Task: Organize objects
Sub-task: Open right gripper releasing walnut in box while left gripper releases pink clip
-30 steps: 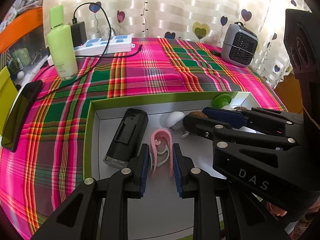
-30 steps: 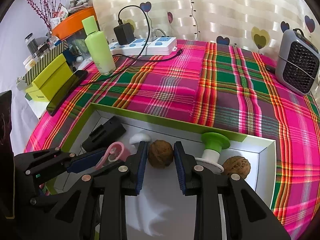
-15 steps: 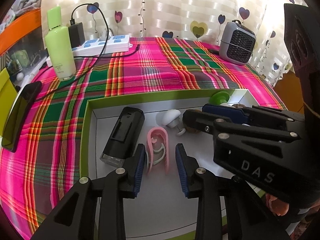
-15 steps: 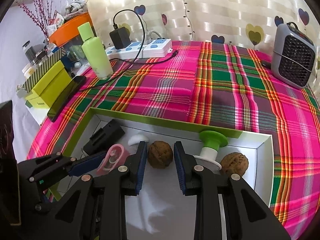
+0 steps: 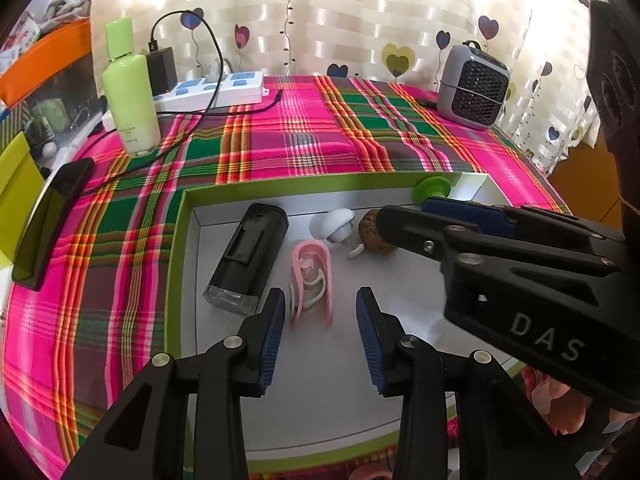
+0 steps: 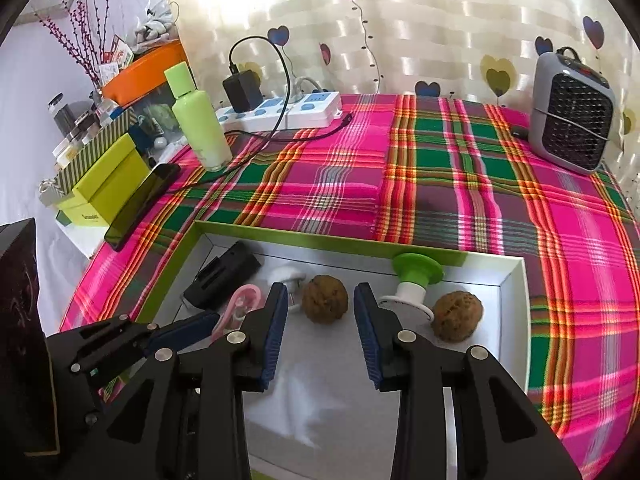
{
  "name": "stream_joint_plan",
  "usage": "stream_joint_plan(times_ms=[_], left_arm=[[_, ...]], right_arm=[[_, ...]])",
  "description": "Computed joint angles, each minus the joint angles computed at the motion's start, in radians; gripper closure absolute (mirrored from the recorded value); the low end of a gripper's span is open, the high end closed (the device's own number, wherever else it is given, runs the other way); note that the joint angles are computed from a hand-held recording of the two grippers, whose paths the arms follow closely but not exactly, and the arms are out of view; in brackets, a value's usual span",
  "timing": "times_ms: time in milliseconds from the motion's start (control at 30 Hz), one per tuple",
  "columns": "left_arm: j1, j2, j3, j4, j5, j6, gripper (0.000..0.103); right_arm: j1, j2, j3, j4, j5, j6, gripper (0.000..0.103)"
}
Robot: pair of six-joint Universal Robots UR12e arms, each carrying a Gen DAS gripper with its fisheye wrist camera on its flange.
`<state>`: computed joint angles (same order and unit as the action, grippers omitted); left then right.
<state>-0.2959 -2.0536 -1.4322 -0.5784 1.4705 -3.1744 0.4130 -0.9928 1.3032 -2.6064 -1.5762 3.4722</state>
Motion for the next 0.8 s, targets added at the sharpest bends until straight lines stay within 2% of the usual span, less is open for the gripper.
stream_joint_plan(times_ms=[100,800], left_arm=[[-0.004,0.009,-0.010,0.014,0.023,0.000,0.068],[-0.007,0.088,-0.108,0.089,0.034,-0.021,0.068]], right_arm=[[0.001,-0.011,0.016,-0.017,-0.001,0.015,0.067],[0.028,-0.081,0.113,-0.084,-0.059,0.076,0.067]])
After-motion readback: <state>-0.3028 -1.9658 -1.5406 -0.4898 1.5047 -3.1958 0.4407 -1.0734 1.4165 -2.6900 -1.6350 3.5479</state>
